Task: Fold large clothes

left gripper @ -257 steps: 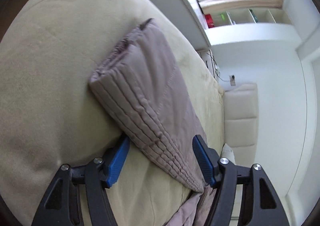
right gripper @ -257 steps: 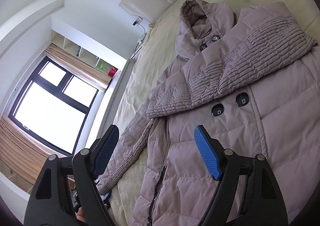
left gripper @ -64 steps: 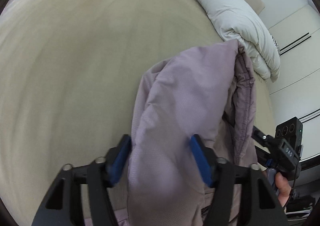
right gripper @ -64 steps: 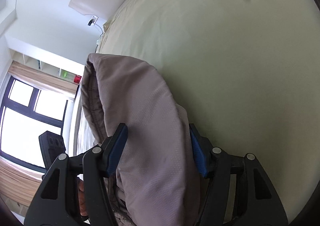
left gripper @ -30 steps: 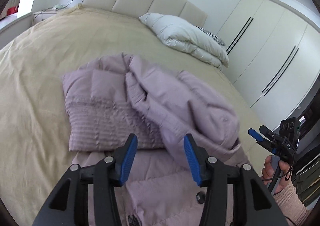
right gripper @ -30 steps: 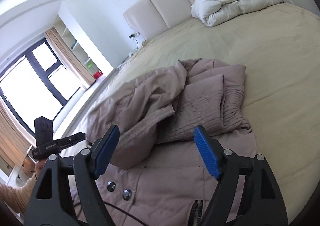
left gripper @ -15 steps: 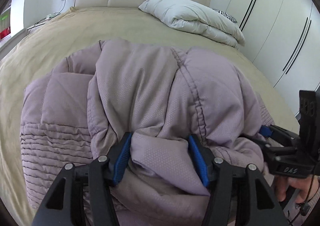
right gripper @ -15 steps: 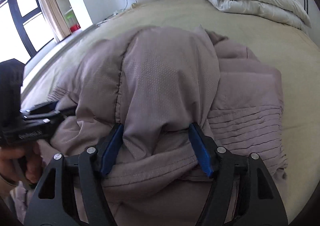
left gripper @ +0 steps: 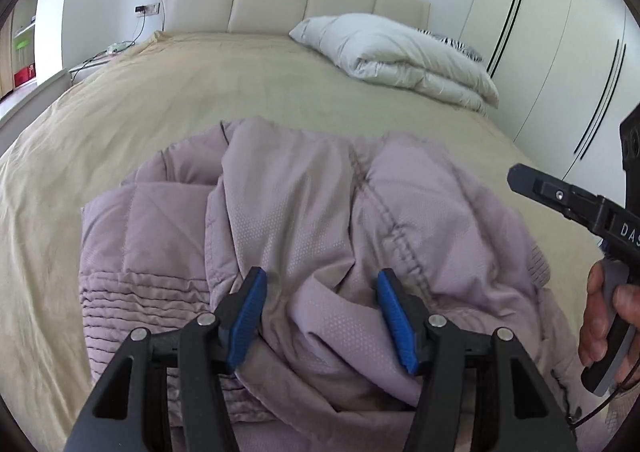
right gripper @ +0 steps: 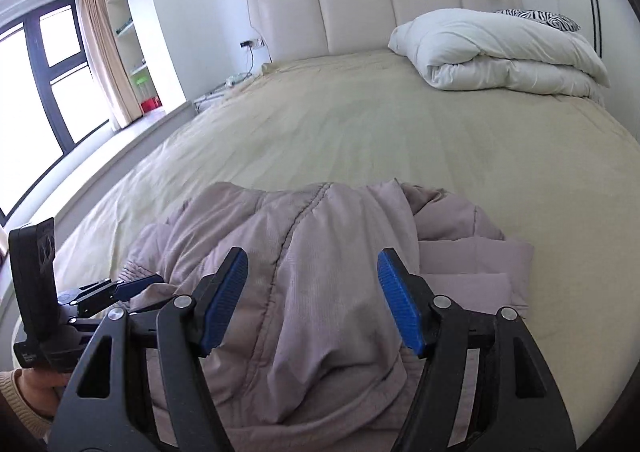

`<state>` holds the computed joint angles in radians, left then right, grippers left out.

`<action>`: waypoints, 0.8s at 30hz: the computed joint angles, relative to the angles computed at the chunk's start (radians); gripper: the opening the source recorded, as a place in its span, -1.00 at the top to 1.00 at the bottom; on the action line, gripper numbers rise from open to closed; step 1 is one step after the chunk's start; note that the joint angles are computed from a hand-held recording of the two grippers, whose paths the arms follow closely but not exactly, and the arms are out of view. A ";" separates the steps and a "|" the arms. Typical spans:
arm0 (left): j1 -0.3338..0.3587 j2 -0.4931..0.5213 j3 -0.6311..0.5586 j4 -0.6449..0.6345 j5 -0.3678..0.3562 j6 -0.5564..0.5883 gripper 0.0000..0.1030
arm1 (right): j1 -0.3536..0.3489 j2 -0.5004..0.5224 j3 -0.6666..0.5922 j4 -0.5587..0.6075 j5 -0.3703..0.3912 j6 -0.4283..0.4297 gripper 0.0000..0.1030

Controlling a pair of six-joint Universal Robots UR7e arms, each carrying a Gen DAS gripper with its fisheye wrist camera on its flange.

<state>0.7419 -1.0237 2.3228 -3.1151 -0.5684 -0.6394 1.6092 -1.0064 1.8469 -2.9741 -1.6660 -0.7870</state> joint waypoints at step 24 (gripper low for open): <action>-0.053 -0.125 0.115 -0.035 0.046 -0.151 -0.17 | 0.120 0.332 -0.194 -0.071 -0.327 -0.169 -0.31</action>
